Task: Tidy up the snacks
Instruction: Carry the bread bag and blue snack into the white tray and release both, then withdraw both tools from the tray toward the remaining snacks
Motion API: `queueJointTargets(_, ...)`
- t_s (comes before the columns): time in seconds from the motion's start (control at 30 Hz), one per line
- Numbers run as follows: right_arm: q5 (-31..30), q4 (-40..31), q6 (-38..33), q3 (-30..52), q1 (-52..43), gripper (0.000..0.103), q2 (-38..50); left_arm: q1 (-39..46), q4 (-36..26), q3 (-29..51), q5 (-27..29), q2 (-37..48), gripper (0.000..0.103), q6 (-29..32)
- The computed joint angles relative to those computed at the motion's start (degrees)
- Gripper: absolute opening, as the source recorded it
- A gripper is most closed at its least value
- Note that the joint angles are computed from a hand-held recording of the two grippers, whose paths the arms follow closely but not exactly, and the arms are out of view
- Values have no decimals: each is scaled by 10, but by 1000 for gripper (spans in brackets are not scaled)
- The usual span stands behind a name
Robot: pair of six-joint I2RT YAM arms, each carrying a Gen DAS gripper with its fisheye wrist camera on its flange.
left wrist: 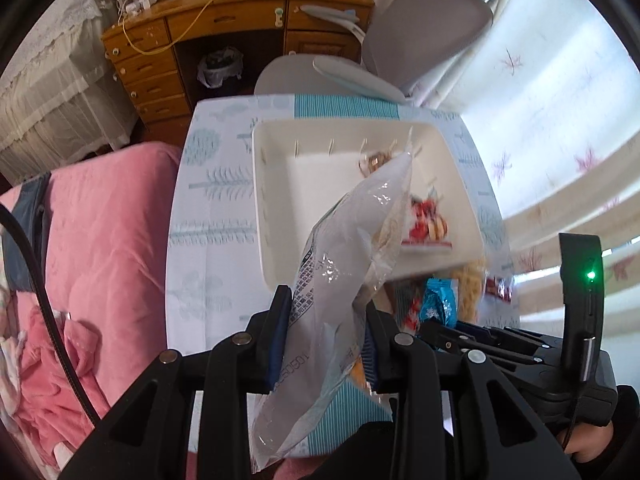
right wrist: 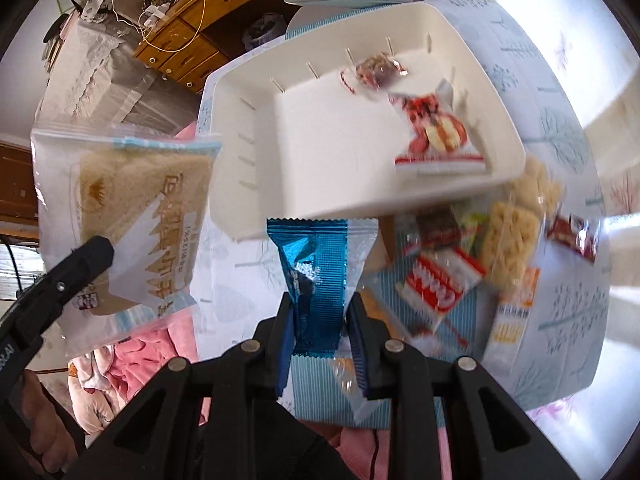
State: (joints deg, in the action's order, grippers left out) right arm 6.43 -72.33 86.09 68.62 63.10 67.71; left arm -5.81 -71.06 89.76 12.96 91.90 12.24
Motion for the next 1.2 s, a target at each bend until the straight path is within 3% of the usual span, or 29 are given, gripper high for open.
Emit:
queueJointTargets(0.37,-39,20,-180,-3,-173,25,24,-40,45,72,22,113,28,-54)
queueJointTargets(0.87,-61,39,-236,-42,-262,27,22,-66,63,98,41,166,25,-73)
queueJointTargets(1.0,-71,38,-236,-47,-268,45,22,-61,58,96,43,172,31,-83)
queueJointTargets(1.2,-64,28,-213,-42,-252,48,17,-51,63,65,42,149,49,-83)
